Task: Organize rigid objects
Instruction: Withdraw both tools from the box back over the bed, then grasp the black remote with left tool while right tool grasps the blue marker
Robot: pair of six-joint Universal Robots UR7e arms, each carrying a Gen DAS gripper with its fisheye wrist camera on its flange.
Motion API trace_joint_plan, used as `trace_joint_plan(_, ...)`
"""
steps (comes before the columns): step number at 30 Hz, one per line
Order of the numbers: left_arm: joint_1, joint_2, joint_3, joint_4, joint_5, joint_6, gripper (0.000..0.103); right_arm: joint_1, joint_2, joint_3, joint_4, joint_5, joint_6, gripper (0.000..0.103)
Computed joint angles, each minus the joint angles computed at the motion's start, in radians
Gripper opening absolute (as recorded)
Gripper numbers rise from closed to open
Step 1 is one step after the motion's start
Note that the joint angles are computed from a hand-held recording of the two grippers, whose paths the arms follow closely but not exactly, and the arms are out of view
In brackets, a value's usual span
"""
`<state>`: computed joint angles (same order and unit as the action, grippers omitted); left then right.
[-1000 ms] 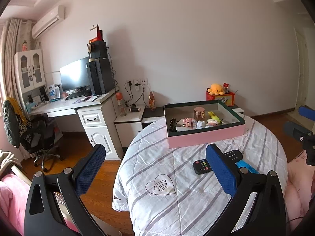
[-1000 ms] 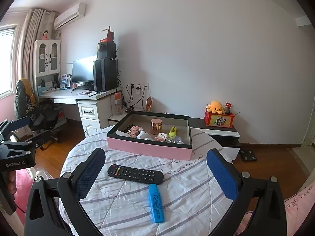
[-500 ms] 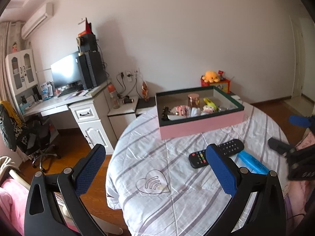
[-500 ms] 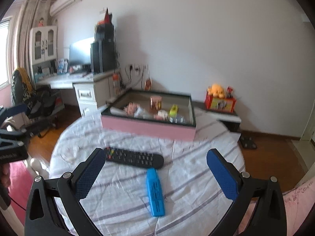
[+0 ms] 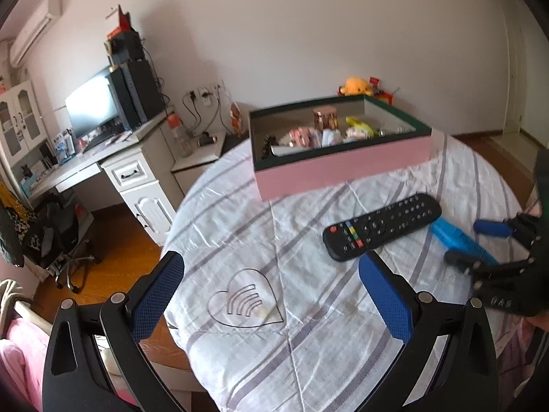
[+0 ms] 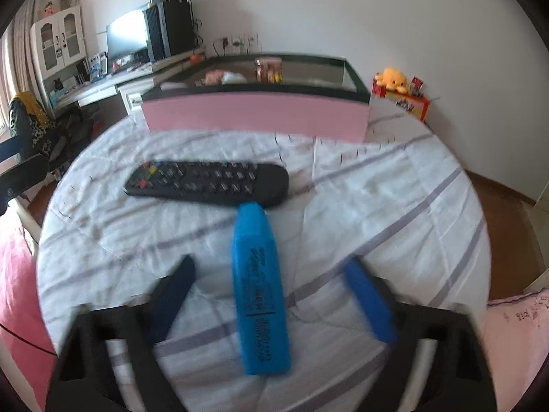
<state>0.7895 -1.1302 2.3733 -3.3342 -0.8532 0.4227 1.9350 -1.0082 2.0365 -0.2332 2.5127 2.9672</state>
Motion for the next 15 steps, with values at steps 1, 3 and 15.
trace_joint_plan(1,0.005,0.013,-0.006,0.006,-0.004,0.003,0.103,-0.005,-0.016,0.014,-0.003,-0.014,-0.005,0.06)
trace_joint_plan(3,0.013,0.035,-0.018,0.024,-0.017,0.006,0.103,-0.008,-0.045,0.037,-0.029,-0.013,-0.012,0.033)
trace_joint_plan(15,0.037,0.208,-0.148,0.119,-0.114,0.196,0.103,-0.053,-0.129,0.117,-0.097,-0.083,-0.032,0.027)
